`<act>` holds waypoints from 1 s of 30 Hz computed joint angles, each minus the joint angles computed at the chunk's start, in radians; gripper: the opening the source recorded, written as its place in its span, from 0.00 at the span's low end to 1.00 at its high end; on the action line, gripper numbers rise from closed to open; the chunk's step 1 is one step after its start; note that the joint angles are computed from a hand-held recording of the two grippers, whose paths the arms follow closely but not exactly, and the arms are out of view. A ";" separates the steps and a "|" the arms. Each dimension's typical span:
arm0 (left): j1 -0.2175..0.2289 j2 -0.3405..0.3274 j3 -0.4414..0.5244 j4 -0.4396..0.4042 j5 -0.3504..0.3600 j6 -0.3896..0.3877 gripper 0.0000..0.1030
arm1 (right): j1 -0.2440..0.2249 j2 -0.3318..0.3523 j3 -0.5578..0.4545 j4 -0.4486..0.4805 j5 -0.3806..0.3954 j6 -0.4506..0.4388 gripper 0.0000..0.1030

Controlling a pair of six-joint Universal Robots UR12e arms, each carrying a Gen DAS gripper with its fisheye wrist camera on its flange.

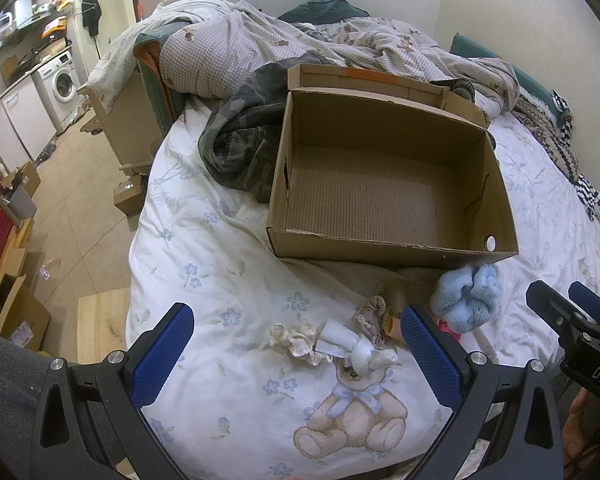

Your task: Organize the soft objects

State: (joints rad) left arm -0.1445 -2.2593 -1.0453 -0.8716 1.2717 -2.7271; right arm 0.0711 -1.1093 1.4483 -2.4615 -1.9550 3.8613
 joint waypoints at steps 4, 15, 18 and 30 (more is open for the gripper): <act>0.000 0.000 0.001 -0.001 0.001 0.000 1.00 | 0.000 0.000 0.000 0.000 0.000 0.000 1.00; -0.007 -0.012 0.058 -0.076 0.028 0.010 1.00 | -0.010 -0.009 -0.016 -0.008 0.034 -0.033 1.00; -0.009 -0.021 0.091 -0.120 0.032 0.013 1.00 | -0.020 -0.011 -0.024 -0.004 0.056 -0.023 1.00; -0.022 -0.058 0.193 -0.206 0.055 0.040 1.00 | -0.047 -0.001 -0.069 0.099 0.133 -0.019 1.00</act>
